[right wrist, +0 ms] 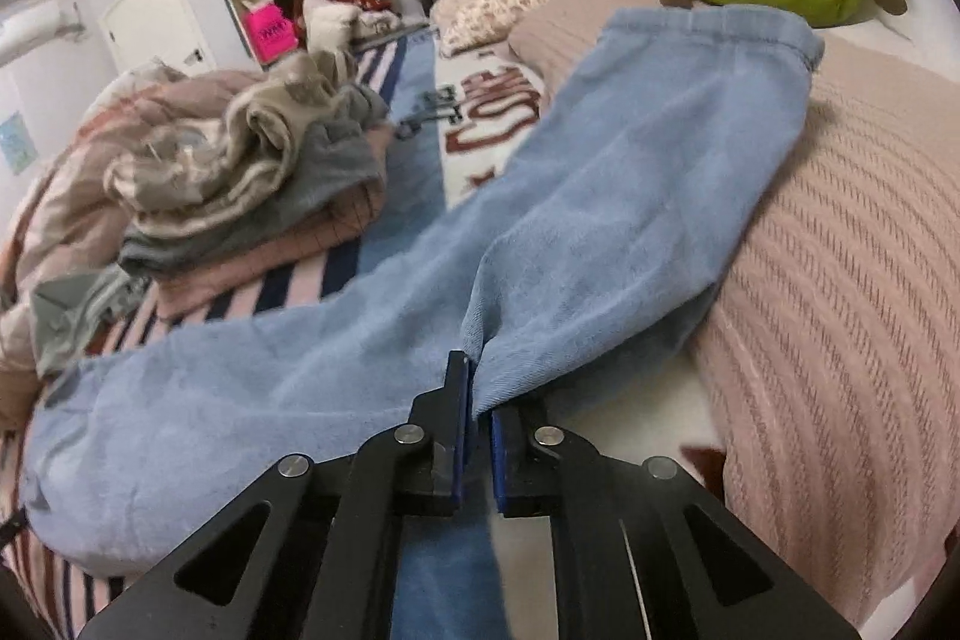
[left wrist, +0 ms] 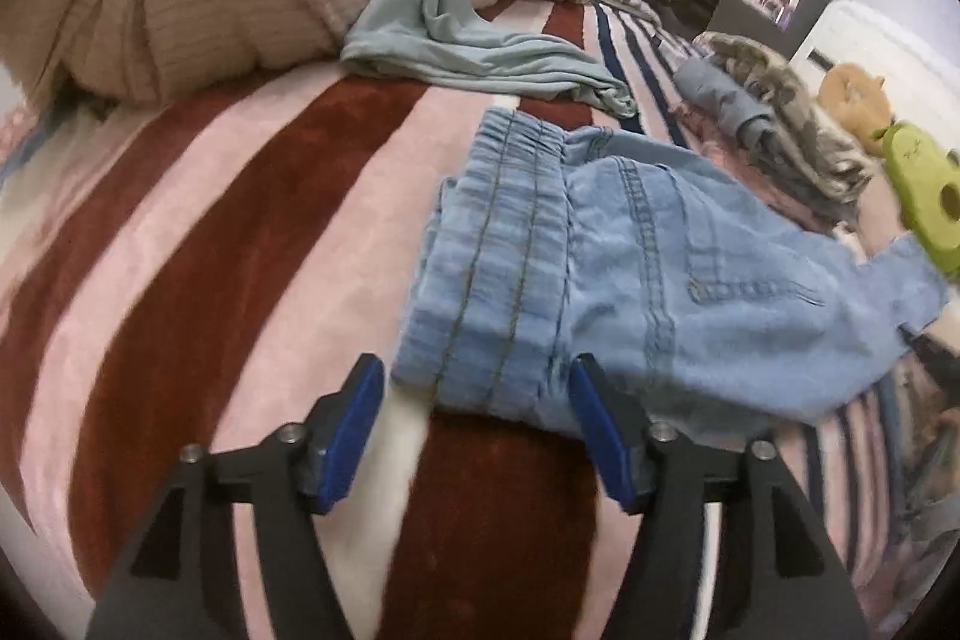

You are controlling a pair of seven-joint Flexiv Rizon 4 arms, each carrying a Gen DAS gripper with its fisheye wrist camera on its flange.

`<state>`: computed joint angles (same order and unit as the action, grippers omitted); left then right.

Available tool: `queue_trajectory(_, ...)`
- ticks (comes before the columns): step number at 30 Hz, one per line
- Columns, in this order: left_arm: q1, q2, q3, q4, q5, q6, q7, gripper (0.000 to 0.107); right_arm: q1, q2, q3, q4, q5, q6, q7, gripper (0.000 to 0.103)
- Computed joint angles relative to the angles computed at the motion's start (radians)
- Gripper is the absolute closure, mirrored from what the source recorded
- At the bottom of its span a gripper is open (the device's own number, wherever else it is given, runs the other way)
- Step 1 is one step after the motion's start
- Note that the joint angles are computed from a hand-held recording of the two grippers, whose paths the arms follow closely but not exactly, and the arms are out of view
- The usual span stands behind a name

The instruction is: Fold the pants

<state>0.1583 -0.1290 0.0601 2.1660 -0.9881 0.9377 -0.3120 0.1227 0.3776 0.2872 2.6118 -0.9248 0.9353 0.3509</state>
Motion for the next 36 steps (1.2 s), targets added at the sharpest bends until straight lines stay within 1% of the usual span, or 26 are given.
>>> queue_trajectory(1, 0.008, 0.016, 0.008, 0.014, -0.009, -0.026, 0.002, 0.032, 0.007, -0.002, 0.008, -0.004, 0.008, -0.015, -0.006, 0.097)
queue_trajectory(2, 0.016, 0.030, 0.016, 0.024, -0.026, -0.059, 0.013, 0.031, 0.014, 0.003, 0.018, -0.003, 0.005, -0.024, -0.008, 0.097)
queue_trajectory(3, 0.030, 0.041, 0.027, 0.027, -0.043, -0.131, 0.016, 0.030, 0.019, 0.011, 0.022, -0.001, 0.000, -0.024, -0.008, 0.097)
queue_trajectory(5, 0.058, 0.038, 0.043, 0.009, -0.062, -0.287, -0.017, 0.030, 0.032, 0.026, 0.032, -0.001, 0.001, -0.029, -0.014, 0.097)
queue_trajectory(6, 0.065, 0.029, 0.045, -0.003, -0.070, -0.344, -0.040, 0.029, 0.038, 0.033, 0.036, -0.001, 0.002, -0.031, -0.016, 0.094)
queue_trajectory(7, 0.062, 0.022, 0.040, -0.009, -0.071, -0.356, -0.058, 0.029, 0.044, 0.040, 0.042, -0.002, 0.002, -0.029, -0.015, 0.092)
queue_trajectory(9, 0.051, -0.005, 0.027, -0.028, -0.055, -0.360, -0.109, 0.029, 0.054, 0.045, 0.047, -0.003, -0.004, -0.015, -0.016, 0.078)
queue_trajectory(11, 0.046, -0.047, 0.011, -0.060, -0.043, -0.387, -0.195, 0.029, 0.066, 0.047, 0.054, -0.006, -0.014, 0.002, -0.028, 0.076)
queue_trajectory(12, 0.043, -0.068, 0.001, -0.071, -0.054, -0.396, -0.231, 0.029, 0.073, 0.047, 0.058, -0.009, -0.017, 0.007, -0.036, 0.072)
queue_trajectory(13, 0.033, -0.084, -0.011, -0.076, -0.074, -0.375, -0.256, 0.024, 0.079, 0.047, 0.064, -0.012, -0.020, 0.010, -0.043, 0.069)
queue_trajectory(14, 0.027, -0.091, -0.019, -0.077, -0.089, -0.357, -0.268, 0.023, 0.084, 0.046, 0.070, -0.016, -0.023, 0.008, -0.044, 0.060)
queue_trajectory(15, 0.016, -0.095, -0.028, -0.075, -0.119, -0.326, -0.283, 0.023, 0.088, 0.047, 0.076, -0.018, -0.033, 0.008, -0.045, 0.056)
queue_trajectory(18, -0.007, -0.106, -0.049, -0.079, -0.191, -0.257, -0.326, 0.024, 0.102, 0.042, 0.085, -0.025, -0.073, 0.024, -0.055, 0.055)
queue_trajectory(19, -0.017, -0.110, -0.055, -0.082, -0.211, -0.228, -0.338, 0.037, 0.107, 0.035, 0.087, -0.029, -0.087, 0.030, -0.054, 0.055)
queue_trajectory(20, -0.028, -0.114, -0.059, -0.083, -0.220, -0.190, -0.350, 0.046, 0.112, 0.033, 0.088, -0.031, -0.092, 0.033, -0.055, 0.055)
queue_trajectory(21, -0.035, -0.119, -0.062, -0.087, -0.223, -0.166, -0.359, 0.057, 0.120, 0.031, 0.091, -0.032, -0.100, 0.039, -0.053, 0.055)
queue_trajectory(22, -0.037, -0.125, -0.066, -0.089, -0.234, -0.155, -0.366, 0.065, 0.126, 0.028, 0.091, -0.033, -0.106, 0.046, -0.055, 0.055)
queue_trajectory(23, -0.039, -0.125, -0.069, -0.086, -0.251, -0.143, -0.367, 0.069, 0.133, 0.023, 0.094, -0.037, -0.112, 0.050, -0.057, 0.055)
queue_trajectory(25, -0.046, -0.117, -0.073, -0.078, -0.288, -0.103, -0.347, 0.086, 0.147, 0.012, 0.100, -0.045, -0.120, 0.049, -0.065, 0.055)
queue_trajectory(28, -0.050, -0.107, -0.070, -0.079, -0.331, -0.064, -0.319, 0.091, 0.168, 0.000, 0.098, -0.050, -0.118, 0.061, -0.065, 0.055)
queue_trajectory(29, -0.054, -0.106, -0.069, -0.082, -0.336, -0.038, -0.317, 0.092, 0.169, 0.000, 0.094, -0.047, -0.119, 0.073, -0.058, 0.055)
queue_trajectory(31, -0.061, -0.095, -0.062, -0.080, -0.365, 0.044, -0.291, 0.093, 0.173, 0.008, 0.094, -0.041, -0.114, 0.083, -0.052, 0.055)
queue_trajectory(33, -0.047, -0.097, -0.047, -0.094, -0.357, 0.085, -0.302, 0.093, 0.180, 0.014, 0.102, -0.041, -0.096, 0.072, -0.060, 0.055)
queue_trajectory(35, -0.022, -0.101, -0.032, -0.107, -0.330, 0.094, -0.320, 0.093, 0.187, 0.013, 0.105, -0.043, -0.081, 0.070, -0.067, 0.055)
queue_trajectory(36, -0.011, -0.103, -0.027, -0.113, -0.324, 0.114, -0.323, 0.093, 0.189, 0.012, 0.105, -0.043, -0.077, 0.075, -0.069, 0.055)
